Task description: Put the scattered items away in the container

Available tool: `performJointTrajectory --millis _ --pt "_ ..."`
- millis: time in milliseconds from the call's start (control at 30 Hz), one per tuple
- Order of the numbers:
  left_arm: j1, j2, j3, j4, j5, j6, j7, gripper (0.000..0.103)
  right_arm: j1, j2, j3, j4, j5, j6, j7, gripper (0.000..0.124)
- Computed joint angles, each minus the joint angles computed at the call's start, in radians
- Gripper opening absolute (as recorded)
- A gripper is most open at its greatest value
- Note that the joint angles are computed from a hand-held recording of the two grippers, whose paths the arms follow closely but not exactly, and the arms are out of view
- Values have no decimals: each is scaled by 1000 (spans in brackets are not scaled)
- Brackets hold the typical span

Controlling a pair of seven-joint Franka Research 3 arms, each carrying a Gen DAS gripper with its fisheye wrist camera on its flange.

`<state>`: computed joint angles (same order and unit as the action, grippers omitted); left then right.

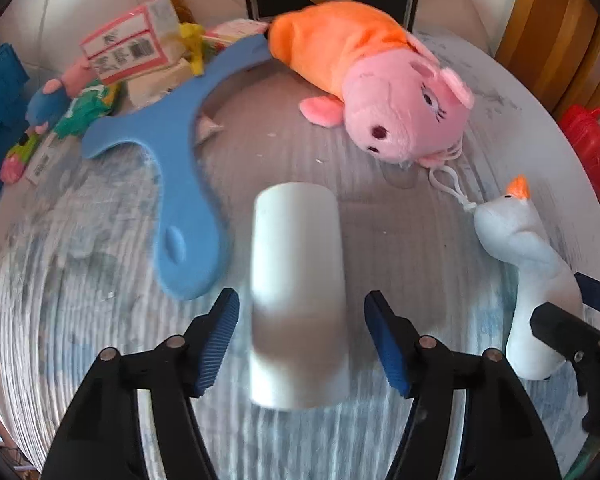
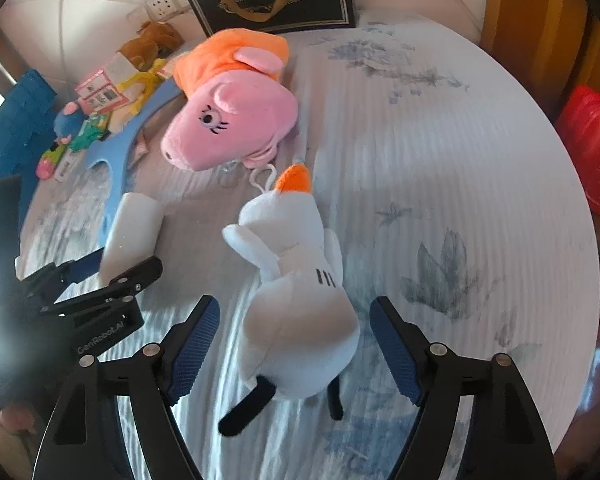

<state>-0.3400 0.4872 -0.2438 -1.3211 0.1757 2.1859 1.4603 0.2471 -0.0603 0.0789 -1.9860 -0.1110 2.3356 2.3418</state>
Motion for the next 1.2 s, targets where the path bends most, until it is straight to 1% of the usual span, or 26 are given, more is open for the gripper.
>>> performJointTrajectory --millis 33,100,133,167,200,233,267,367,500,567,700,833,933,1100,1167,1200 --pt "-2 11 1 11 1 -9 0 65 0 4 0 1 1 -2 5 78" --pt "-1 -16 2 -44 6 45 -13 64 -1 14 -1 4 -2 -16 21 78" --pt "2 -27 -1 -65 6 56 -9 62 0 16 -1 3 -4 -21 31 78" --pt "6 -40 -5 -87 3 71 -4 58 1 18 -2 1 -4 -26 42 75" --pt "9 -53 -7 -108 3 83 1 50 1 18 -2 -6 -4 -26 52 65" --pt "12 -68 -10 -129 0 91 8 46 2 10 -4 -22 14 -5 51 61" --pt "16 -79 -13 -143 -6 94 12 46 3 6 -3 -28 16 1 56 59" --pt "30 -133 -16 -206 -25 129 8 45 10 4 8 -8 -37 -34 77 57" --pt "49 -223 -15 -285 -39 184 -1 45 17 -24 19 5 -76 -30 79 57" --pt "68 -267 -15 -318 -64 210 14 45 20 -35 28 22 -106 -33 84 57" --pt "81 -344 -5 -357 -68 241 3 44 26 -53 44 55 -149 -29 94 57" --pt "106 -412 12 -388 -88 291 7 44 42 -30 64 144 -198 -38 94 57" --pt "130 -452 29 -403 -110 321 31 44 70 17 79 240 -250 -57 114 57" --pt "172 -483 59 -407 -169 358 106 42 148 116 78 407 -326 -98 156 57" --pt "192 -486 74 -400 -218 375 168 41 191 176 71 499 -369 -123 175 57" --pt "203 -484 82 -394 -255 380 214 31 213 200 63 535 -386 -133 184 57"
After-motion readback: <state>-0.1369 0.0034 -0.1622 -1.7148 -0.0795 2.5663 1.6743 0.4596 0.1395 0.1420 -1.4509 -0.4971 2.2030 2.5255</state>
